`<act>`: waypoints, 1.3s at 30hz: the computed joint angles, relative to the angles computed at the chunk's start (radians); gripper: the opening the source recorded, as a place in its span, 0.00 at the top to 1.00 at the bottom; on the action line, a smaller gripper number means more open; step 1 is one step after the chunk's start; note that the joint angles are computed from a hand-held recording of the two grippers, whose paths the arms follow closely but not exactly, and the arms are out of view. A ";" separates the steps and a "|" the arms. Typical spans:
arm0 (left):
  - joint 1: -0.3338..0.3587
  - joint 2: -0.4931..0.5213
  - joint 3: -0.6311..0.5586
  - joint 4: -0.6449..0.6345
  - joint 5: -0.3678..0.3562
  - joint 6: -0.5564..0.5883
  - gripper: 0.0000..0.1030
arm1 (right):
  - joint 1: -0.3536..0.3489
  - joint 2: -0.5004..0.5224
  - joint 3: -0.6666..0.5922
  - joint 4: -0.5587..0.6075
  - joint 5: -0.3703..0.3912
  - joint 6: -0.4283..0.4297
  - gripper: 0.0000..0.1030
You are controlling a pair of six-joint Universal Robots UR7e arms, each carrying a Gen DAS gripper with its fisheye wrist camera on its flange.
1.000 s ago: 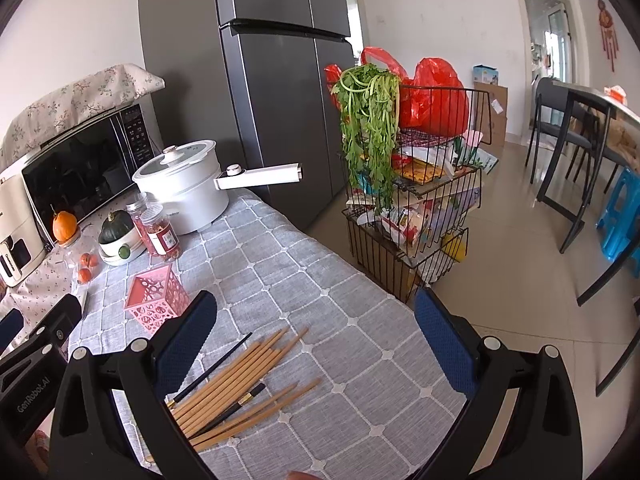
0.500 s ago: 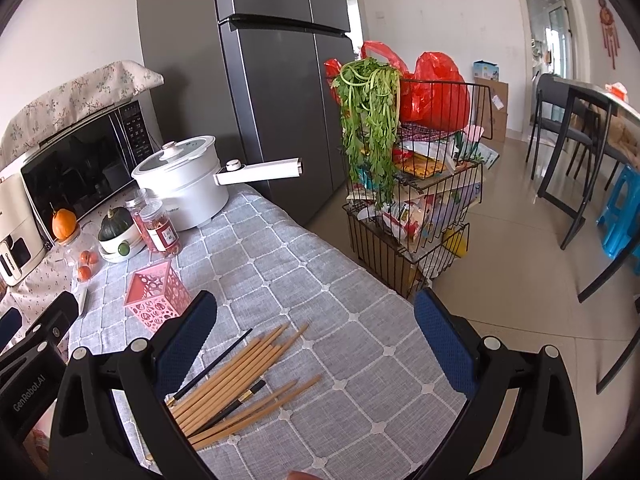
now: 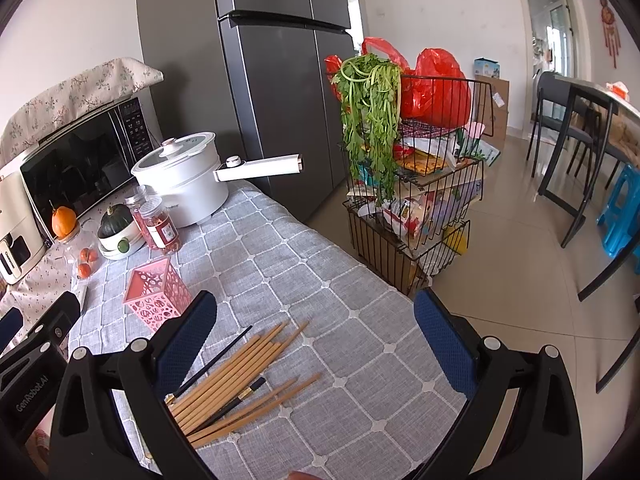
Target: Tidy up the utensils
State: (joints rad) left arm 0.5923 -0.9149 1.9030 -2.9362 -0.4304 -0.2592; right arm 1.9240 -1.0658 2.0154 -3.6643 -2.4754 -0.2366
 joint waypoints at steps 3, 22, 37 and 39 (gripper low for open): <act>0.004 -0.002 -0.001 0.015 -0.004 -0.009 0.07 | -0.002 -0.005 0.003 0.021 0.004 0.016 0.07; 0.215 0.105 -0.344 0.741 -0.516 -0.176 0.07 | -0.367 -0.319 0.075 0.718 0.798 0.737 0.07; 0.296 0.388 -0.769 1.161 -0.553 -0.172 0.55 | -0.503 -0.312 0.039 0.852 1.089 0.838 0.07; 0.300 0.404 -0.793 1.180 -0.543 -0.157 0.61 | -0.512 -0.311 0.036 0.858 1.092 0.840 0.07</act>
State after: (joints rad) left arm 0.8918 -0.5105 1.1100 -1.7566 -0.9735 -0.4159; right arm 1.4123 -1.3769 2.0517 -2.8059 -1.3835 0.6036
